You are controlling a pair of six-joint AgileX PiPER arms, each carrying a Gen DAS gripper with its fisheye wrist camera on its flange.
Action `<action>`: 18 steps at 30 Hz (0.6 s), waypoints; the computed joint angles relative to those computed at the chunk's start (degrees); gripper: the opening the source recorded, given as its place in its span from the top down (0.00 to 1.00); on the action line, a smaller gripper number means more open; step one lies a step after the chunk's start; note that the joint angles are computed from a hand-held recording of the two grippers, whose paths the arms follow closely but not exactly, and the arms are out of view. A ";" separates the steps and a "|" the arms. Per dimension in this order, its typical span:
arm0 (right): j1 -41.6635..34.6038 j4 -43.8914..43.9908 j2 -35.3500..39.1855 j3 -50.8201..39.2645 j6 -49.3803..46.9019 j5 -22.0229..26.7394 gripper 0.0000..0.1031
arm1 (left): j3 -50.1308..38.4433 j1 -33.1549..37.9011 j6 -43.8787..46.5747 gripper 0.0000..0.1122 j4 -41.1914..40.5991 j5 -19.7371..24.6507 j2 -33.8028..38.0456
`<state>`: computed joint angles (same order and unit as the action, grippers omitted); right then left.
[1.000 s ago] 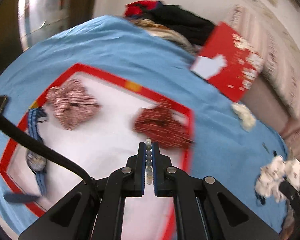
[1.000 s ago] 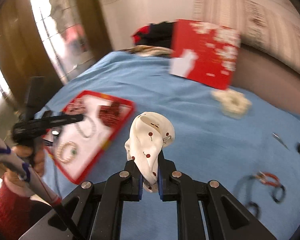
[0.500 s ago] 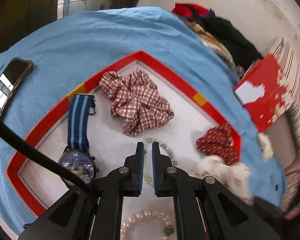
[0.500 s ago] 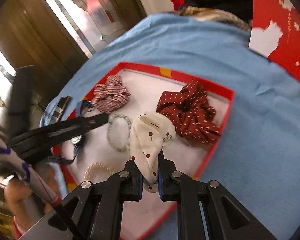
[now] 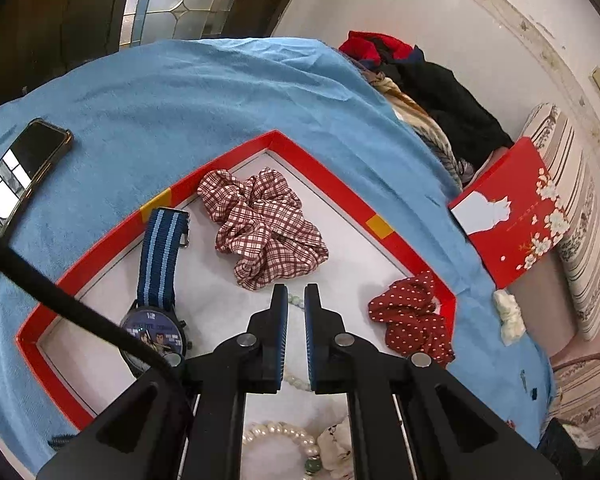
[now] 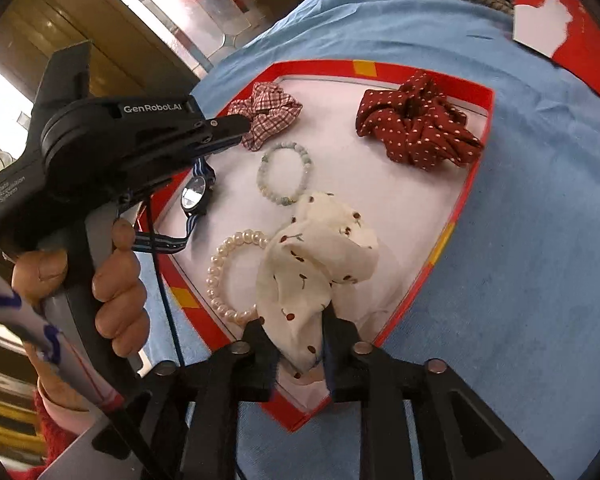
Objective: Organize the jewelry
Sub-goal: 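Carry the bead bracelet and white scrunchie into the tray and open both tools, then grasp the black wavy hair tie with right tool while left tool grasps the black cord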
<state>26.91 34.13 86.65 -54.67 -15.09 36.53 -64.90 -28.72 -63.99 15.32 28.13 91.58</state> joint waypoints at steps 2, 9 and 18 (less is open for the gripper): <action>0.85 -3.23 -2.30 1.21 2.28 -1.63 0.63 | 0.27 -0.55 -1.42 0.93 1.12 -0.01 -0.32; 0.44 -16.05 -11.52 3.76 11.38 -2.28 0.52 | -0.95 -2.06 -2.54 0.86 2.34 0.90 0.38; -13.28 -21.30 -27.90 15.04 13.36 3.33 0.52 | -6.56 -7.45 -0.36 0.86 2.51 3.25 3.84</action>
